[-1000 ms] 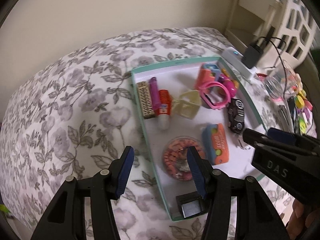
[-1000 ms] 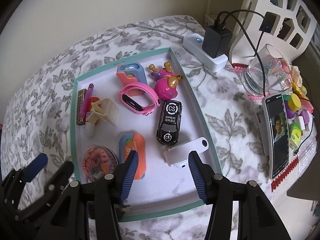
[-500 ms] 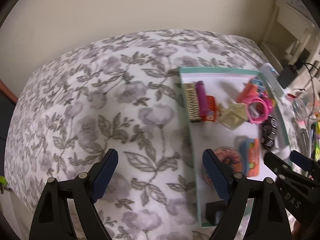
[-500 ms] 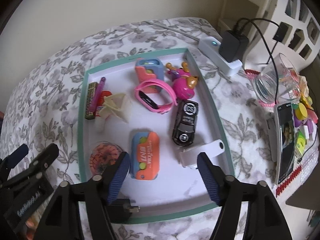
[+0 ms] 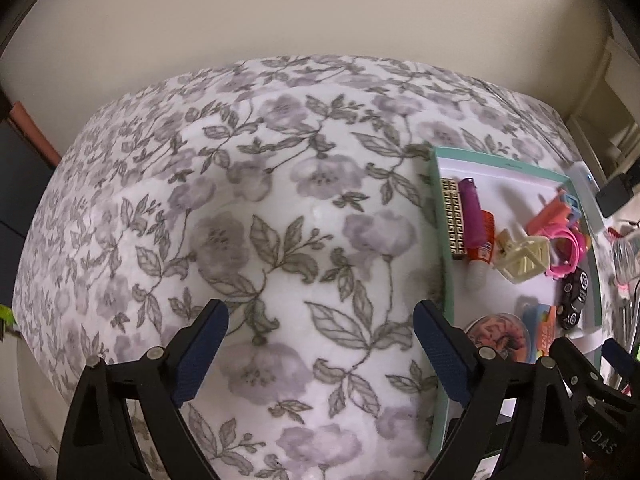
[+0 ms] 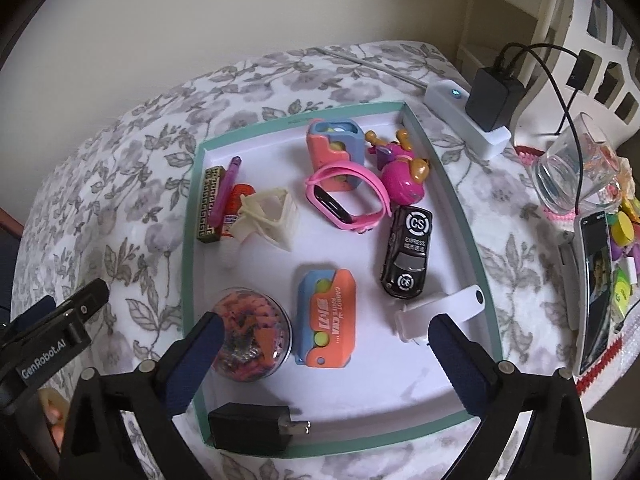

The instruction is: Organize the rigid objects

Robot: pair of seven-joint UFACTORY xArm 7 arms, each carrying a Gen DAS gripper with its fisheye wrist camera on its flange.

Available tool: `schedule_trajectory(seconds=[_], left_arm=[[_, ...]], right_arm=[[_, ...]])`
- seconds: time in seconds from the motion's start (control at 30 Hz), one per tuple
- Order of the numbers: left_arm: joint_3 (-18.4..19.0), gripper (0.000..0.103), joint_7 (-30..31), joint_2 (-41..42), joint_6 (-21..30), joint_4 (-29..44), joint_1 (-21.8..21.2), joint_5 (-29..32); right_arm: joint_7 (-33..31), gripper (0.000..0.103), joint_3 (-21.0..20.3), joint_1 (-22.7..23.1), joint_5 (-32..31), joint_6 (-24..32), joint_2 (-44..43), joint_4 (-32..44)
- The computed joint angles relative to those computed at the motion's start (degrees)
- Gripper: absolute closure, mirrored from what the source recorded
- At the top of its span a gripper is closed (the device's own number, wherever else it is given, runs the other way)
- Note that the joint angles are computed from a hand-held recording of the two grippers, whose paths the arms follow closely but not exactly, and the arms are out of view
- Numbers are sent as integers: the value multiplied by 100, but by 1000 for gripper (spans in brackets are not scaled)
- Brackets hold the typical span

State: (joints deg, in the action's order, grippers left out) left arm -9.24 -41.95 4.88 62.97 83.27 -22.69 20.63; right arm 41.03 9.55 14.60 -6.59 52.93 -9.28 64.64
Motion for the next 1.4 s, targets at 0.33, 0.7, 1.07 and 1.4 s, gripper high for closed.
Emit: schedule_trajectory(seconds=[0.33,0.7,1.07,1.4], left_arm=[[25,9,-132,-213,-20,-206,138,-70],[-98,9,-143,-656,220,-432,210,197],[-262,9,-37,-1353,459,-831,389,225],[-399,9,84,-2090,250,-1489,626,-69]], right_arm=[[16,0,29,30,-28,-245,-63,-50],[178,0,120,86,154,-535,-257,-169],[520,0,411,189,-448,-288,-519,-20],[681,0,565,288,-683,-30,-698,17]])
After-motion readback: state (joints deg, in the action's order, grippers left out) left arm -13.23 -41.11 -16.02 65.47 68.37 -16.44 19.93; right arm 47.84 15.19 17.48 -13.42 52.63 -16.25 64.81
